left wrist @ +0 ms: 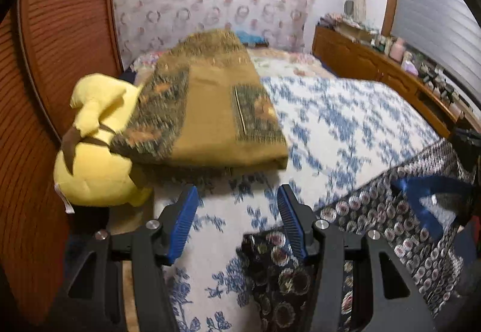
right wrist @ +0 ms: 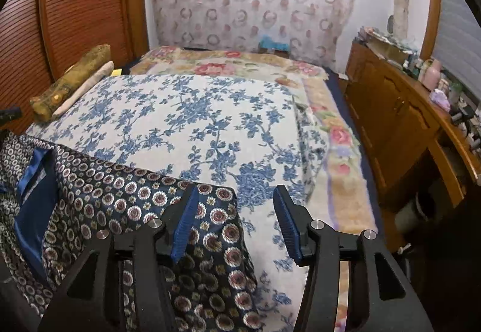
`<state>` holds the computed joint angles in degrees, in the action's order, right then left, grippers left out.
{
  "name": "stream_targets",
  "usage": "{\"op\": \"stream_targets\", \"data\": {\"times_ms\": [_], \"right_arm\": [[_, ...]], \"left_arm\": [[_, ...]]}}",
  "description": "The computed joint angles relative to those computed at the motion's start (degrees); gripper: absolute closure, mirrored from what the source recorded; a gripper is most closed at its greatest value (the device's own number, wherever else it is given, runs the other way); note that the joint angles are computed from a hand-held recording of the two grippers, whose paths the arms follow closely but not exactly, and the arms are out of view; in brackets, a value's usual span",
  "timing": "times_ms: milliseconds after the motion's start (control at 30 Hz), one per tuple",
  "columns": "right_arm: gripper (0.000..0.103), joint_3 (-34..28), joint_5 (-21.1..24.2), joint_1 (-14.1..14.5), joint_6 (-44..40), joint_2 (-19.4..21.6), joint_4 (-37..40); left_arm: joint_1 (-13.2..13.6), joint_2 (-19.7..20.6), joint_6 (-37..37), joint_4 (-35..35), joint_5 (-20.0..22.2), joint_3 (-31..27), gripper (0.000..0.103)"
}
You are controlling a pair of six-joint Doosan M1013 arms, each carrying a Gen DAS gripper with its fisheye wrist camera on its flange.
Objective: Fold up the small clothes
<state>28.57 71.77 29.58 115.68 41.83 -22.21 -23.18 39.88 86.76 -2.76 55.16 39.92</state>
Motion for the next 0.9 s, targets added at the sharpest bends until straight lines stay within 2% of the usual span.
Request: {"op": "stream_targets", "data": {"times_ms": [133,333,400,433,467,700,833,900], "right_arm": [[0.05,-0.64,1.09,-0.17,-0.69,0.64,0.74],[0.05,0.94,1.3,-0.43,-1.02,0.28,2.5],[0.047,1.11,1.76,-0.57,-1.38,0.35,3.29],[0.04,1.09,2.24,-0.6,-1.48,0.46,3.34],[0.038,1.12,2.47,-0.6,-1.48,0.51,3.35],[0.037,1.27,3.9,-1.19,-1.15,0.79,4.61],[0.037,-0.82,5.7,-1.67,-2.39,1.99,7.07],[0.037,-2.58,6.21,-2.01,-3.46,2.88,9.04]], "left_arm": [[-0.21,-0.44,0.58,-1.18,1.67,2.1,0.049],[-0.33,-1.88,0.96,-2.65,1.41,5.83,0.049],[-0.37,-2.05,0.86,-2.77,1.36,6.07,0.049],[-0.41,-2.18,1.11,-2.84,1.27,6.28,0.049],[-0.48,-2.22,1.2,-2.76,1.29,6.33,0.049],[-0.43,-1.65,1.88,-3.67,1.79,5.48,0.049],[0.25,-1.33,4.08,-7.14,2.26,4.92,0.049],[0.37,-1.1,4.77,-7.43,2.85,4.42,0.055]]}}
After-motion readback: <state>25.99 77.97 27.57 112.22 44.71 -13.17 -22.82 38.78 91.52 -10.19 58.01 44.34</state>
